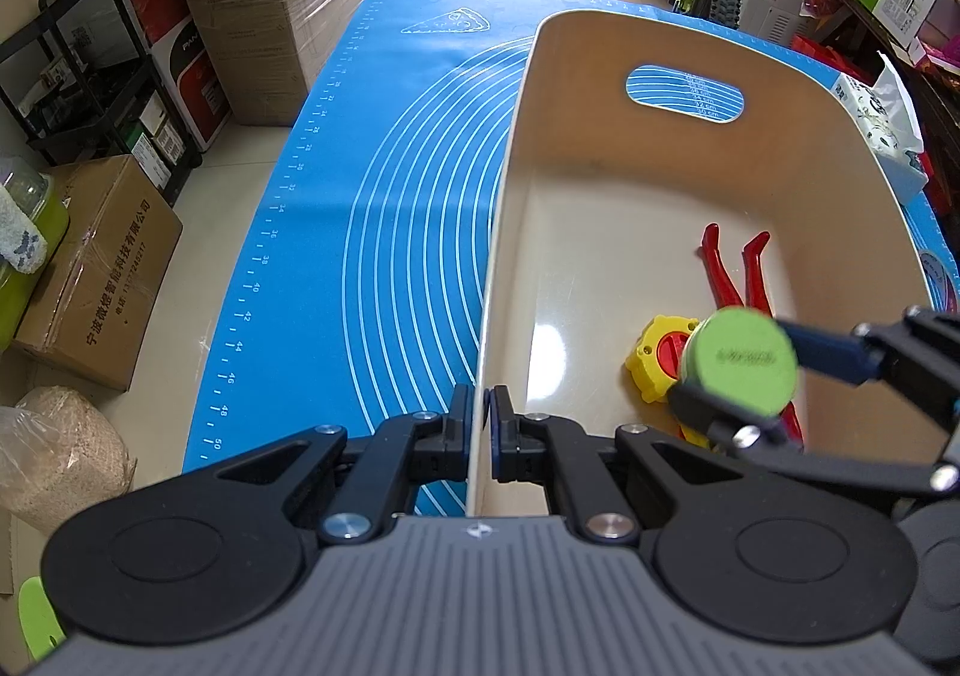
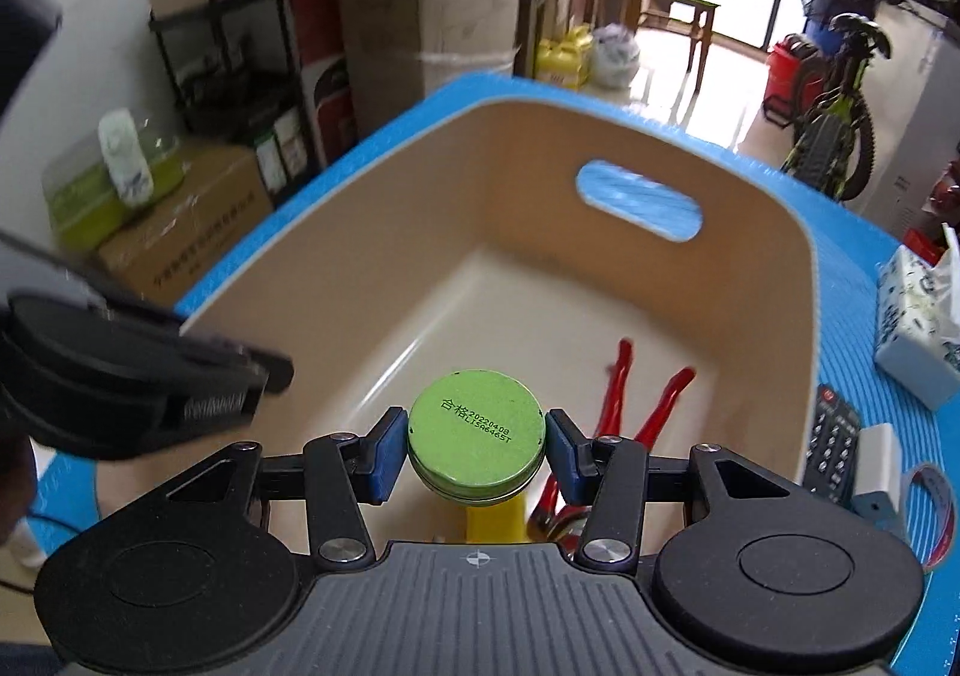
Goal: Organize rigid objects
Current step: 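Carry the green tin into the basket and open the right gripper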
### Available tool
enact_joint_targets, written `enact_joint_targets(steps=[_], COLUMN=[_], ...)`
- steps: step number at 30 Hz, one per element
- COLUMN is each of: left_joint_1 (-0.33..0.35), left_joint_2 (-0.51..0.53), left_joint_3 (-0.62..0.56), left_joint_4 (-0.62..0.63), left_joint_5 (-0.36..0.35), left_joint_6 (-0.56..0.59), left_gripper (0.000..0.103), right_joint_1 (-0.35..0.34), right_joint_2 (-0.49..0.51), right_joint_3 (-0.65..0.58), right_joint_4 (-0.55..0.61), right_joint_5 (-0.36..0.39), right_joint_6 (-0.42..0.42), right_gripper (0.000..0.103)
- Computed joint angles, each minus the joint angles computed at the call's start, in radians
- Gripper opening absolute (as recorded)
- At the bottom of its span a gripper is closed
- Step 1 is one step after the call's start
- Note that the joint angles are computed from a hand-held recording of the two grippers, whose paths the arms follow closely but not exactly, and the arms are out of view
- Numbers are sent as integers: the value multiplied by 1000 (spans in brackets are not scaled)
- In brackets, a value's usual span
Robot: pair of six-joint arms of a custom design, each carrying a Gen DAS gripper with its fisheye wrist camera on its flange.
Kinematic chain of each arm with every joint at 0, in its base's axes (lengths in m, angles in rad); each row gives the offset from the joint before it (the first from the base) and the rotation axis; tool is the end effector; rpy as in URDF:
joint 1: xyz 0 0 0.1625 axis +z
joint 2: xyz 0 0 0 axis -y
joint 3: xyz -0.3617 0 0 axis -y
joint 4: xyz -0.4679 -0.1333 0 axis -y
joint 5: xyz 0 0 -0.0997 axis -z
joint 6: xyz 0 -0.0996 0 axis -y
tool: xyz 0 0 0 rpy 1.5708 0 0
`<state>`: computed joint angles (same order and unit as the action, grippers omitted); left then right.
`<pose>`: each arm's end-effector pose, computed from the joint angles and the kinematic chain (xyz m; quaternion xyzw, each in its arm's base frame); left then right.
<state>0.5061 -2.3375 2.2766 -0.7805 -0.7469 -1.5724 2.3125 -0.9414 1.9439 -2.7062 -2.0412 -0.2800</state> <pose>-0.1145 -0.2994 0.3346 -0.0768 0.8645 -0.2807 0.4098 0.4537 -0.3646 -0.0143 0.4609 -0.8540 0.1161 0.2116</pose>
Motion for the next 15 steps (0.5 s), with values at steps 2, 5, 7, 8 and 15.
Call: enact_joint_targets(steps=[2,5,7,8,15], left_joint_1=[0,0,0,0,0], left_joint_2=[0,0,0,1,2], left_joint_3=[0,0,0,0,-1], left_joint_4=[0,0,0,0,-1], left_joint_5=[0,0,0,0,0], left_joint_6=[0,0,0,0,1], left_gripper=[8,8,8,8,8], right_joint_1=[-1,-3,-5,-6,-10], right_joint_2=[0,3,3,5,-12], right_joint_3=[0,-4,-10,-17,-5], right_joint_4=[29,69,85,110,94], right_joint_5=[-1,-2,1,0,11], right_joint_6=[-2,9,18,28,36], right_gripper=[54,54,55,57,71])
